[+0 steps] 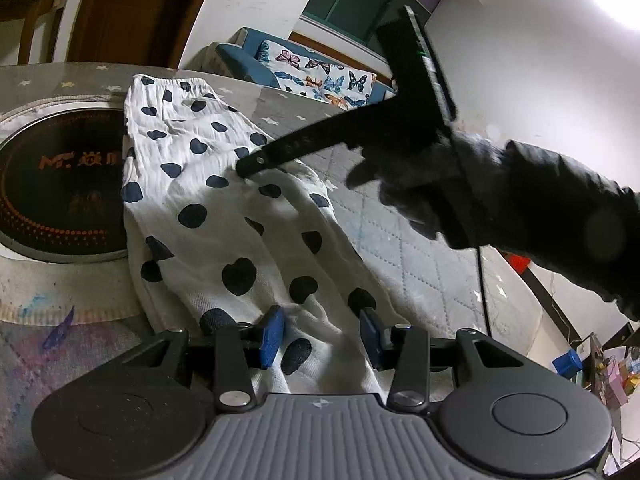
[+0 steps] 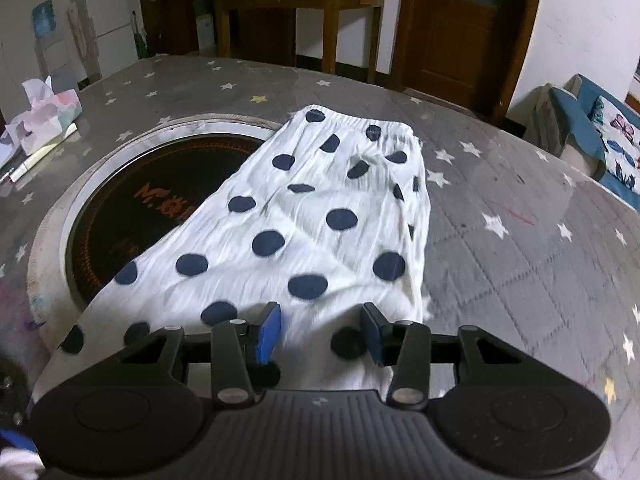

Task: Fold clothes
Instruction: 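Move the right gripper over the polka-dot pants to the waistband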

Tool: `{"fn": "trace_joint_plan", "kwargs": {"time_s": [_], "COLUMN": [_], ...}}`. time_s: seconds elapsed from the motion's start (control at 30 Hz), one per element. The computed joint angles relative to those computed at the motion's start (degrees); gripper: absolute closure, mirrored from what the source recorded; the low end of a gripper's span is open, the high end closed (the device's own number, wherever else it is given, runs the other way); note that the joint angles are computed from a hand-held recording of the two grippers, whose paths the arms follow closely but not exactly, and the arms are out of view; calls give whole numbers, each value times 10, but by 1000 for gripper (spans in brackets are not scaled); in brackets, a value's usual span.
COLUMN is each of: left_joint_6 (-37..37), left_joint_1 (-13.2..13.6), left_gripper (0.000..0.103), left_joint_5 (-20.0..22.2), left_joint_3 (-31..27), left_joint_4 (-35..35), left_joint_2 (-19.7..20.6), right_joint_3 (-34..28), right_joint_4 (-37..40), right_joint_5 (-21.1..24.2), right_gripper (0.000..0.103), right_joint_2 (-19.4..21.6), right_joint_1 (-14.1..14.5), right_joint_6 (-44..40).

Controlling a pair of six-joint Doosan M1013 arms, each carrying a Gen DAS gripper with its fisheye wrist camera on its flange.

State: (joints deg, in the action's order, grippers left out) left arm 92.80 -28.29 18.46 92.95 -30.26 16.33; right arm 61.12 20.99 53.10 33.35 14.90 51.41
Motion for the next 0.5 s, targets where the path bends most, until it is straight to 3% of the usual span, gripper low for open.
{"fn": "trace_joint_plan", "kwargs": {"time_s": [0.5], "left_joint_6": [23], "left_joint_1": [2], "left_gripper": [58], "left_joint_5": [-1], "left_joint_3": [4], "left_joint_4": [-32], "left_joint_2": [-1], "right_joint_3": [-69], "right_joint_4": [-27], "right_joint_5": [7], "right_gripper": [57], "right_joint_2": [46], "right_joint_1": [12], "right_joint_6": [19]}}
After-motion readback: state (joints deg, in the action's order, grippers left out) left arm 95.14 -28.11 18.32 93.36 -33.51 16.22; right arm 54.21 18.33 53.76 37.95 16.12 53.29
